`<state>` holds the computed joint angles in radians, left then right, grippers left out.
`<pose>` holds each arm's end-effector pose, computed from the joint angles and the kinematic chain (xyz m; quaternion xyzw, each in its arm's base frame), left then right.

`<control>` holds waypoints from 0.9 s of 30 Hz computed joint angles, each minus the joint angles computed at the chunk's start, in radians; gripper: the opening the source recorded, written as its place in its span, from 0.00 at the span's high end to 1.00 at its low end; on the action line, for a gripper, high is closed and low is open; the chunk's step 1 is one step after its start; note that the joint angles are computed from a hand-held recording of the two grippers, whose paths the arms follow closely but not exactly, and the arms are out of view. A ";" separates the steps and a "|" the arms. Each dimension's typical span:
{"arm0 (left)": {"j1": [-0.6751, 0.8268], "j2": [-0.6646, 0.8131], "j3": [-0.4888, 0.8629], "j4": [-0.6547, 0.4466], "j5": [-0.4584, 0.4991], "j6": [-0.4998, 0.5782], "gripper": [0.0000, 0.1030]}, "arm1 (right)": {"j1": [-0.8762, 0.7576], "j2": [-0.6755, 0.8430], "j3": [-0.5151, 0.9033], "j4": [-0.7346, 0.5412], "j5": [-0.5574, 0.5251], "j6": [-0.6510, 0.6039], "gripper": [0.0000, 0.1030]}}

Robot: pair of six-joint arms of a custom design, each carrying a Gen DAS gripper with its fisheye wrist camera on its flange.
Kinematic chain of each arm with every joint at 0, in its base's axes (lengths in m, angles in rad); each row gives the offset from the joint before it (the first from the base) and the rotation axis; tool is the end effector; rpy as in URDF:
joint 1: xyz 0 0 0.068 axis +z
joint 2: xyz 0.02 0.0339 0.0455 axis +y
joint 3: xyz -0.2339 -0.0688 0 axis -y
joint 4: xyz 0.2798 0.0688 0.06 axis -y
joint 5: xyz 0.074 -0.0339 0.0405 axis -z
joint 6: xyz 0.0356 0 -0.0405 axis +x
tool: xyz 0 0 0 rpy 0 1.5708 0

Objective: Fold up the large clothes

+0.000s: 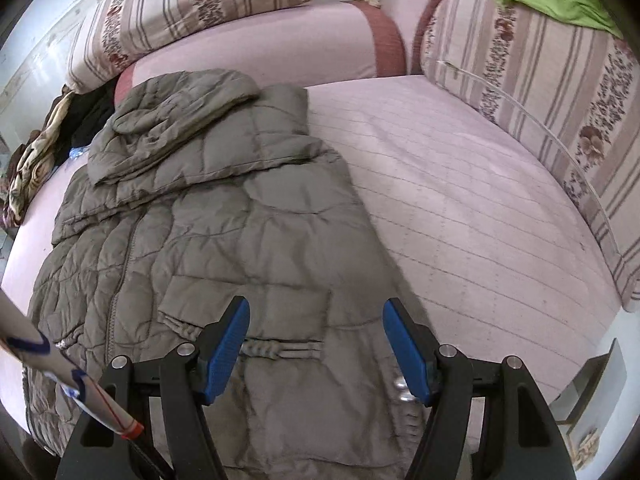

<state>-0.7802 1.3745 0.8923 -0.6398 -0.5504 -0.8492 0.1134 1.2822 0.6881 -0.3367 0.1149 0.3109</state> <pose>0.2230 -0.1945 0.1723 -0.0928 0.9356 0.0260 0.3397 0.2828 0.0281 0.1431 0.1114 0.9413 0.0128 0.3185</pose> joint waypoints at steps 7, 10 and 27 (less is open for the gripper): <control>0.017 0.013 -0.003 0.003 0.009 -0.004 0.21 | 0.115 0.146 0.180 0.031 0.048 -0.011 0.29; 0.032 0.025 -0.011 0.014 0.018 -0.003 0.21 | 0.153 0.230 0.287 0.074 0.074 -0.019 0.29; 0.195 0.067 -0.109 0.116 0.130 0.008 0.21 | 0.110 1.270 1.553 -0.353 0.023 0.116 0.42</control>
